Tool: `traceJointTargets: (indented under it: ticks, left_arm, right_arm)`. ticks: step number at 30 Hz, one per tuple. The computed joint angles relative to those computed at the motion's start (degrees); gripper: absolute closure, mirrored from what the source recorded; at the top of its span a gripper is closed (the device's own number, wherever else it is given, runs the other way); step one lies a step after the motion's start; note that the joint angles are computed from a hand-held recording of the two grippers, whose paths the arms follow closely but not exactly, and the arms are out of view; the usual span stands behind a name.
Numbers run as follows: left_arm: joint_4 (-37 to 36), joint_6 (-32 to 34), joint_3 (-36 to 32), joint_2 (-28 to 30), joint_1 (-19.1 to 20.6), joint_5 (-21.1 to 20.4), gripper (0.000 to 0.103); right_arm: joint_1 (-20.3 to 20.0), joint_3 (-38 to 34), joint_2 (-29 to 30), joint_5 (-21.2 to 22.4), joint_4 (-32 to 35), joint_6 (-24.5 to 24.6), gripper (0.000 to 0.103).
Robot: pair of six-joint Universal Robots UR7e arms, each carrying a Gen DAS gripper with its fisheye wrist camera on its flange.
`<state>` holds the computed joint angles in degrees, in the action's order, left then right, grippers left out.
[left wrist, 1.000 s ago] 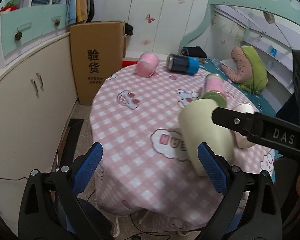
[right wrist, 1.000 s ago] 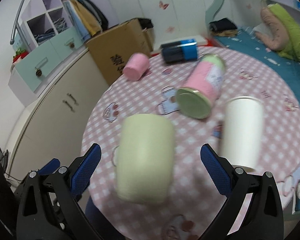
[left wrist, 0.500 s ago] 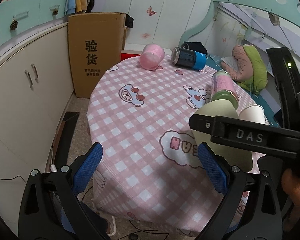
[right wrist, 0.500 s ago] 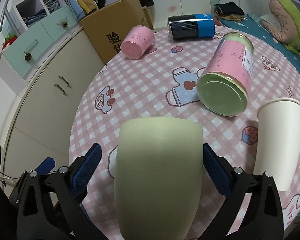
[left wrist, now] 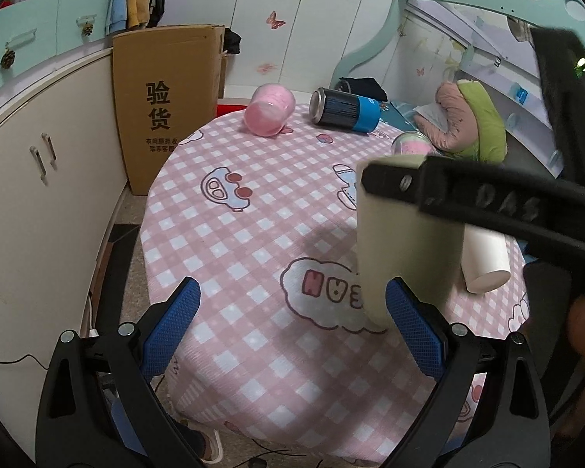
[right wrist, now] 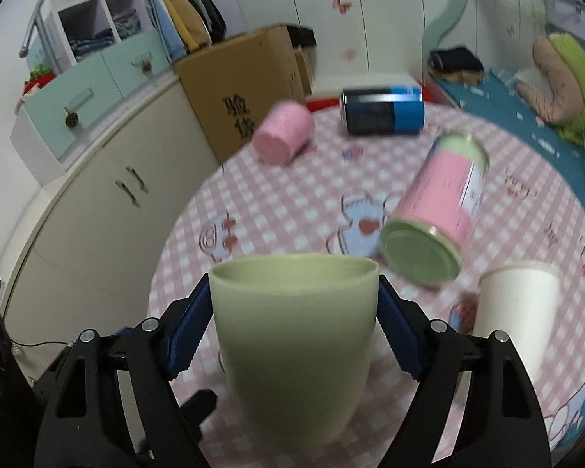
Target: Flip cup upright
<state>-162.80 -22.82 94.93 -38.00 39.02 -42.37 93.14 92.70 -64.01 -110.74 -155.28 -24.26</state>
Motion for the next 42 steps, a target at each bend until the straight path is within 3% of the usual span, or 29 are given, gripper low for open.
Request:
traceJointTargets:
  ticks: [6,20,25,42]
  left_arm:
    - [0.5,-0.2,-0.8,0.6,-0.1,0.1,0.007]
    - [1.1,-1.2,-0.2,0.5,-1.6,1.9,0.007]
    - [1.1,-1.6,0.4,0.2,-2.6,3.0,0.007]
    - [0.7,-1.8,1.5,0.1,-5.7,5.6,0.007]
  right_arm:
    - [0.1,2.2,-1.2,1.2,-3.8,-2.6,0.026]
    - [0.2,5.4,-3.1,1.9,-5.1,-3.1,0.024]
    - [0.5,7.0,-4.5,3.1,-5.9,-3.5,0.016]
    - [0.2,13.0,-12.1,4.7,-8.3,-3.0,0.014]
